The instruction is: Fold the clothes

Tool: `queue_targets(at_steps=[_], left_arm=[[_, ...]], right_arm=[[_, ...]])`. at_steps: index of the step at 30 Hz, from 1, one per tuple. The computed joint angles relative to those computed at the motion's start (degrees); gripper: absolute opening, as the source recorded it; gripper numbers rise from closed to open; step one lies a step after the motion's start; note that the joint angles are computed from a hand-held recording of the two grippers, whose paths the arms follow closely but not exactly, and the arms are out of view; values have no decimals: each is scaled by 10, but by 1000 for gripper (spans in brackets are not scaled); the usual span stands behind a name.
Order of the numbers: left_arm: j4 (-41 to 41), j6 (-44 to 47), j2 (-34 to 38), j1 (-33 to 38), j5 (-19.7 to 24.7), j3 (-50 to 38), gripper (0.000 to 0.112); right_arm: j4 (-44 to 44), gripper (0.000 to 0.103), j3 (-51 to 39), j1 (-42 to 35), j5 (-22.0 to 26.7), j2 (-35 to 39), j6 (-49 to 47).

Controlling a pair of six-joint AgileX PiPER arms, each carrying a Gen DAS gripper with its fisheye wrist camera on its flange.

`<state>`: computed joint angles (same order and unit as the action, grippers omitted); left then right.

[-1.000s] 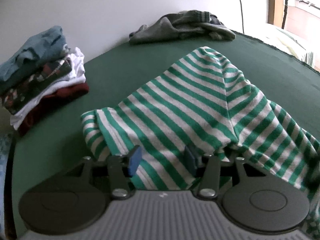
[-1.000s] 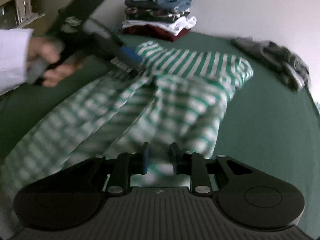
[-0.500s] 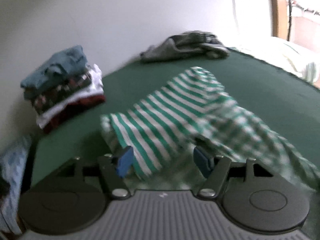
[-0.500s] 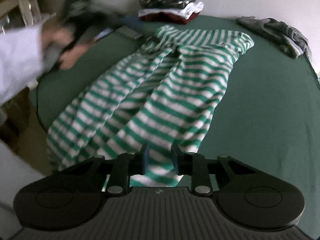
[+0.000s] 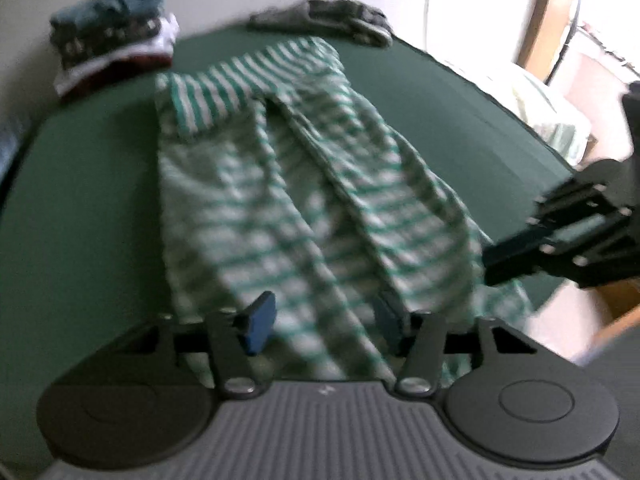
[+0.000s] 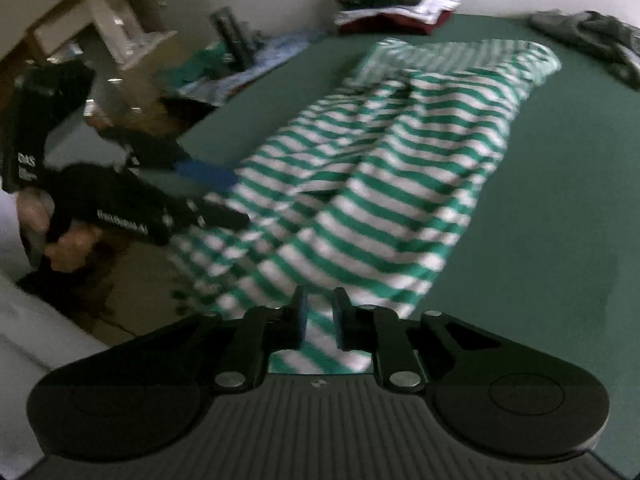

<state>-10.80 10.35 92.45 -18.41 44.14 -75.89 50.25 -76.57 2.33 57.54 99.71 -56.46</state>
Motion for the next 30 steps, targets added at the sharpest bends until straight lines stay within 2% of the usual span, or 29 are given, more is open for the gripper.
queue_targets(at_steps=[3,5,8,11,15,18,20,22,25,30], left_arm=[[-21,8,-15,-7,20,30,45],[-42,37,-30,-7,18,50,45],[-115,114,-33,18,51,54,50],[-161,197,-24,47,94,43,50],[-199,284,-8,84,146,21,50],[-246,332,3,116,153,19,52],[-264,353,20,126,159,13,53],[-280,385,26,130,169,10,56],[-299,427,34,132,186,8,57],[-343,455,57,145,211,0,62]], right_arm=[[-21,14,10,10,8,-5,9],[-28,14,21,9,15,-8,23],[-34,14,38,4,16,-24,45],[-50,14,52,8,10,-41,93],[-121,14,57,35,2,-59,219],[-164,20,94,61,-39,-92,278],[-189,32,117,81,-71,-107,332],[-209,33,140,100,-109,-121,381],[-229,48,171,125,-166,-130,441],[-224,48,198,141,-218,-116,468]])
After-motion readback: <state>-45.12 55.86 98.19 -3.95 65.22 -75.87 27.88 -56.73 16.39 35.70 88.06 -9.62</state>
